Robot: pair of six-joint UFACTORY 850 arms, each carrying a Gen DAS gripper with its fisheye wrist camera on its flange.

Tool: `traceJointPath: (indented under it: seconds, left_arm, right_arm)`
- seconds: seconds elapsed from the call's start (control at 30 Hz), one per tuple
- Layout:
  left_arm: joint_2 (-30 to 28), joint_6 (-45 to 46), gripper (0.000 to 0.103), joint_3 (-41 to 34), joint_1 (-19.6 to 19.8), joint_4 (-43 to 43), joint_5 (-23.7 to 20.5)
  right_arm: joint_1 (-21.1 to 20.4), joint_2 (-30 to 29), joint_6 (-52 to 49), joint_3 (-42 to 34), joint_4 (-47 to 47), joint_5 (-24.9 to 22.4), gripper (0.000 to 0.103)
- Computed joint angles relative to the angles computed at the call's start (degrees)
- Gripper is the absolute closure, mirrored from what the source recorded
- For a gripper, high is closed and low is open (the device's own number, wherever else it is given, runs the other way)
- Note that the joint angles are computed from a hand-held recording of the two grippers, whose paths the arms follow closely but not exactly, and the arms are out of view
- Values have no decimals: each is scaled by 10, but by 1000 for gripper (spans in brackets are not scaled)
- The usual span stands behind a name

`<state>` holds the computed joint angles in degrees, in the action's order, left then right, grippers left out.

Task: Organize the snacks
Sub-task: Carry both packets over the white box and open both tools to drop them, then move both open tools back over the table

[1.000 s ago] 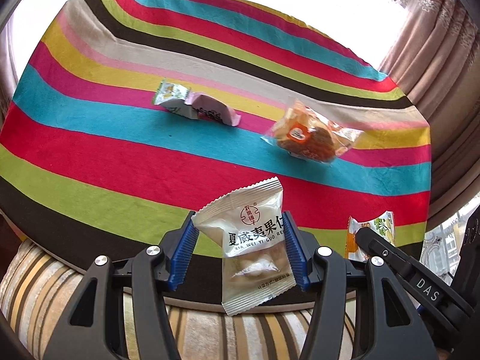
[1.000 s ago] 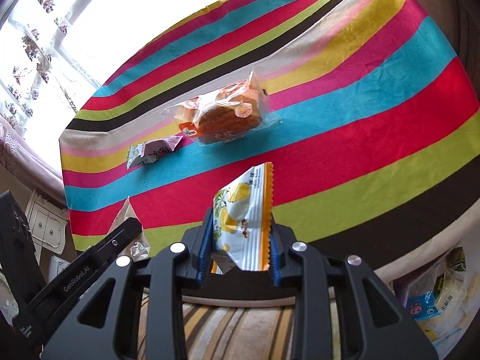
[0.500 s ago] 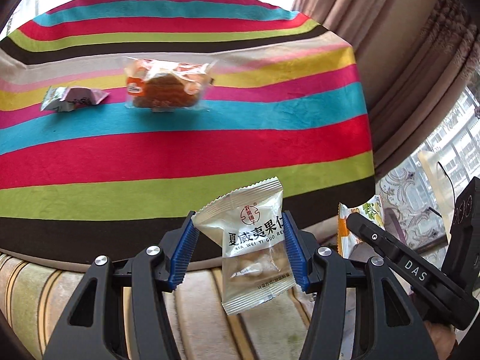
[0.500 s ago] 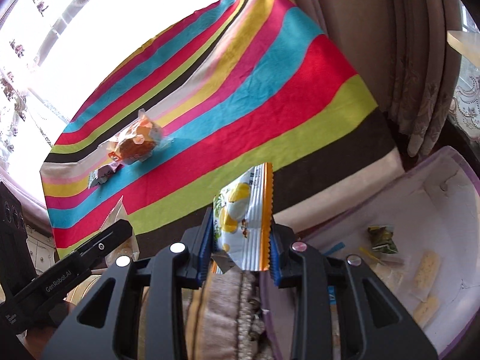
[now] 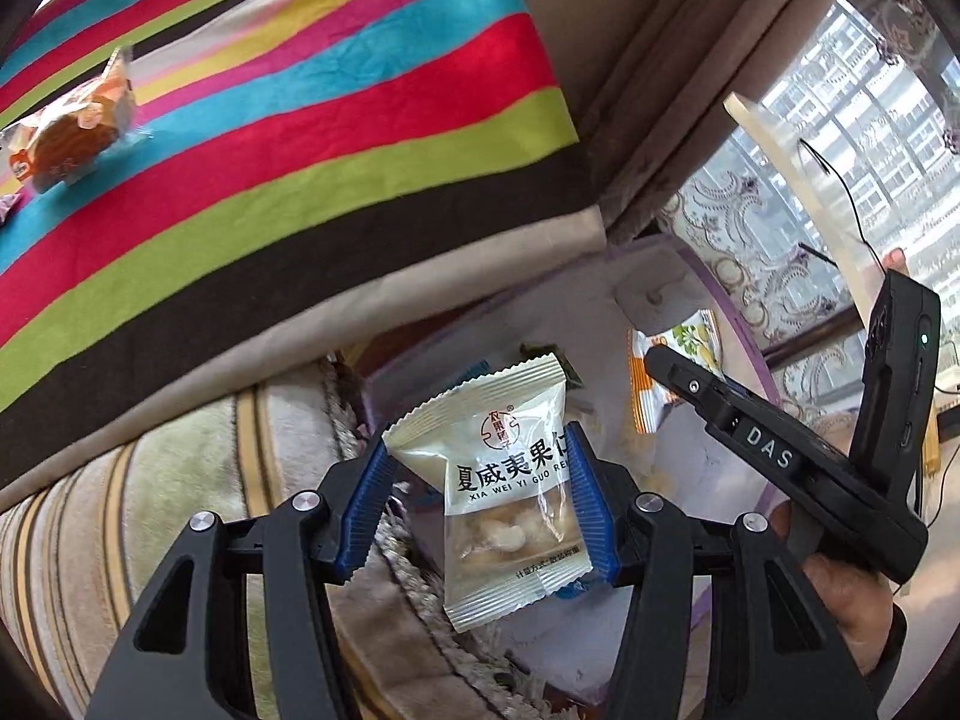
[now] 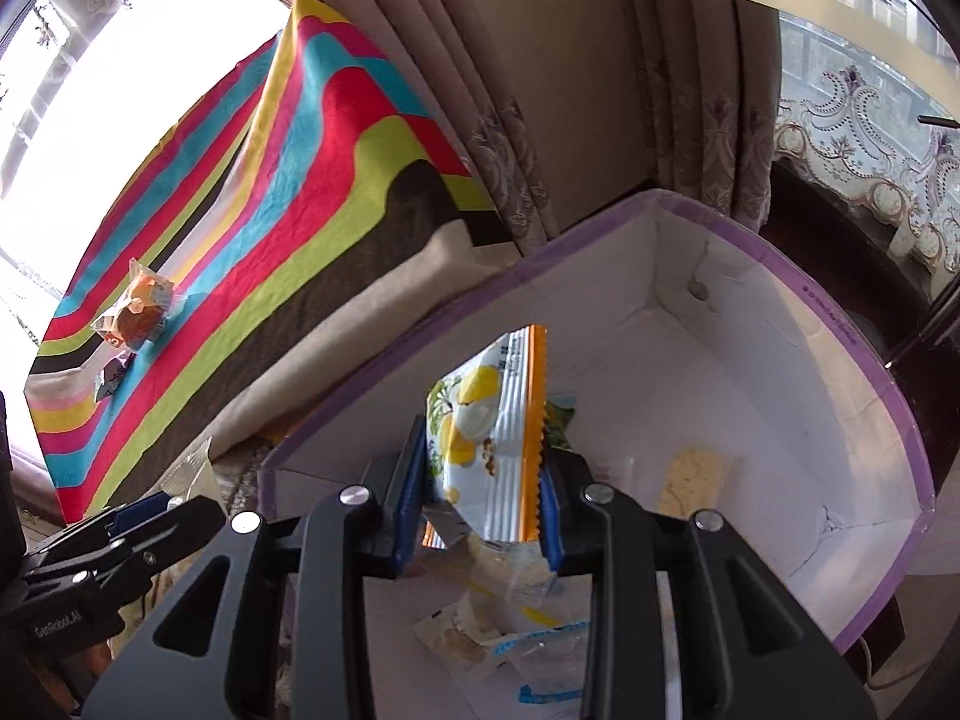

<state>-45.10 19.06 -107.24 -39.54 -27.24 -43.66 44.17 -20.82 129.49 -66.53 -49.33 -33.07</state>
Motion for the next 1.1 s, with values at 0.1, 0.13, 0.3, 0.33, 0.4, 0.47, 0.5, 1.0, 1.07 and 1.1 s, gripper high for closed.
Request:
traceJointPath:
  seconds: [0.1, 0.13, 0.3, 0.33, 0.4, 0.47, 0.5, 1.0, 1.07, 1.1]
  left_arm:
    - [-5, 9, 50, -2, -12, 10, -24]
    - [-4, 12, 50, 0, -15, 11, -28]
    - [-18, 20, 48, -14, -23, 16, -55]
    - [-20, 20, 48, -17, -24, 17, -60]
    - [-24, 26, 44, -22, -22, 12, -69]
    - [-23, 26, 41, -20, -21, 9, -69]
    - [-22, 29, 40, -19, -20, 5, -67]
    - [16, 39, 33, 22, 3, -51, -10]
    - [22, 37, 32, 27, 9, -54, 3]
    - [24, 35, 32, 29, 13, -55, 9]
  right_arm:
    - [4, 14, 23, 28, 1, -1, 71]
    - [5, 18, 33, 37, 0, 1, 71]
    - [10, 25, 51, 62, 18, 7, 70]
    - [11, 25, 51, 64, 22, 7, 69]
    - [12, 23, 44, 62, 33, 5, 69]
    - [12, 20, 37, 59, 45, -1, 58]
    - [12, 19, 35, 57, 51, -6, 46]
    - [7, -8, -41, -4, 65, -32, 27]
    - [5, -18, -63, -23, 68, -34, 26]
    - [4, -24, -73, -33, 69, -34, 26]
